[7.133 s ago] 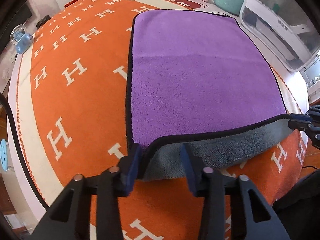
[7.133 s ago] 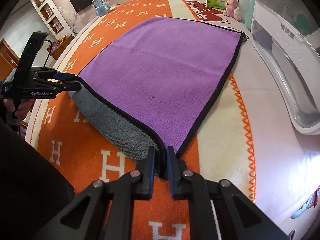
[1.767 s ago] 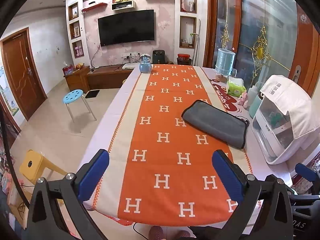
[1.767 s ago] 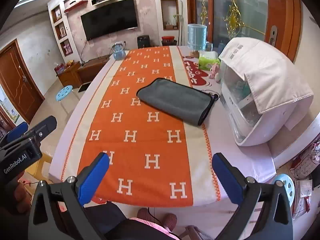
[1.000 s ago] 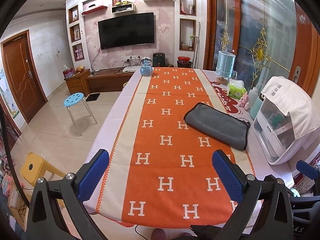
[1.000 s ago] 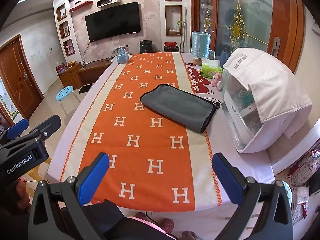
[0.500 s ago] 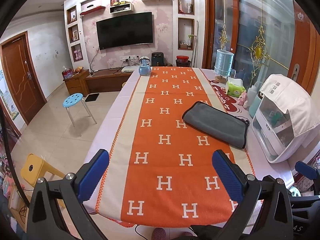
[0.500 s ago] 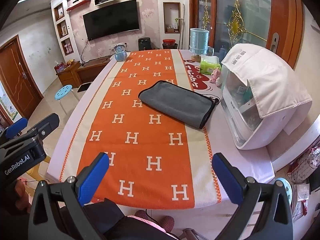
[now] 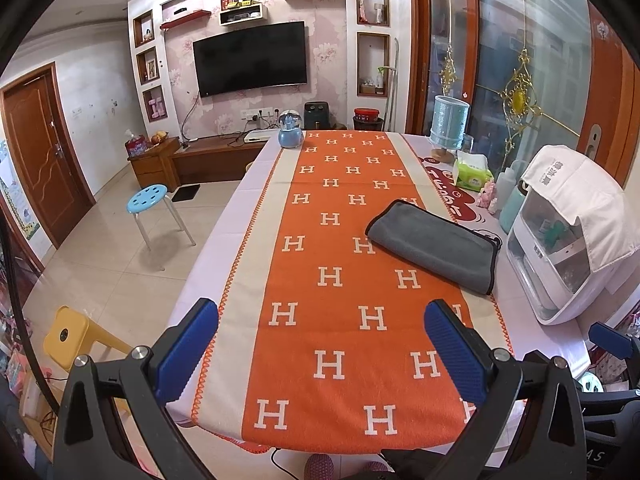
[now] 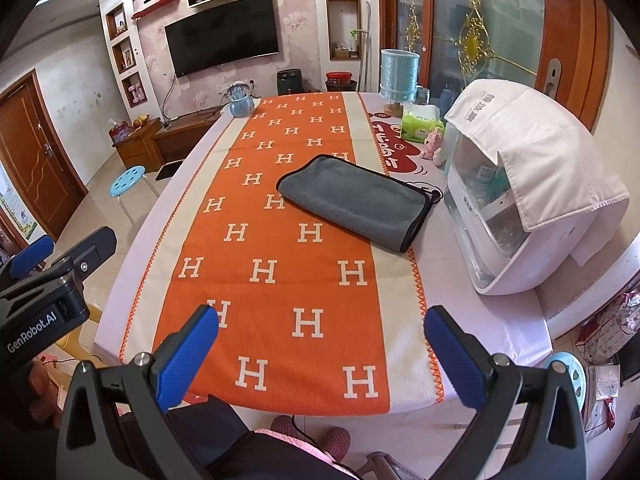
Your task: Fold towel
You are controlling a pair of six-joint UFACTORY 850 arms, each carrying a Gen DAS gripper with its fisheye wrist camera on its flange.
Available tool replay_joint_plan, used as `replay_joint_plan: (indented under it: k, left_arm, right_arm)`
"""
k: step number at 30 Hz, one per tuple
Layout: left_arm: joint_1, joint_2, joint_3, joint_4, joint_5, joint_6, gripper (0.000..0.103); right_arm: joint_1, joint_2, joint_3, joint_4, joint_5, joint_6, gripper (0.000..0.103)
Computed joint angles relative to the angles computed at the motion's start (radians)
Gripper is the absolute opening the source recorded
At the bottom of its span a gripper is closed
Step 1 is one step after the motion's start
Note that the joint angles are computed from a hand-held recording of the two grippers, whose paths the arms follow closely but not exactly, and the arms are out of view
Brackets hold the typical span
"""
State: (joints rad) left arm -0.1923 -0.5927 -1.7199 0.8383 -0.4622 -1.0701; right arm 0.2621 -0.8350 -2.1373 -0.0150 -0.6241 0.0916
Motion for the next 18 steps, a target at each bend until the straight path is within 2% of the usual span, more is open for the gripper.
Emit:
replay_joint_plan:
  k: [18]
  left_arm:
    - [-0.002, -0.006, -0.004, 0.004, -0.006, -0.005, 0.102]
  right_arm:
    - [0.003, -0.006, -0.001, -0.005, -0.003, 0.005, 0.103]
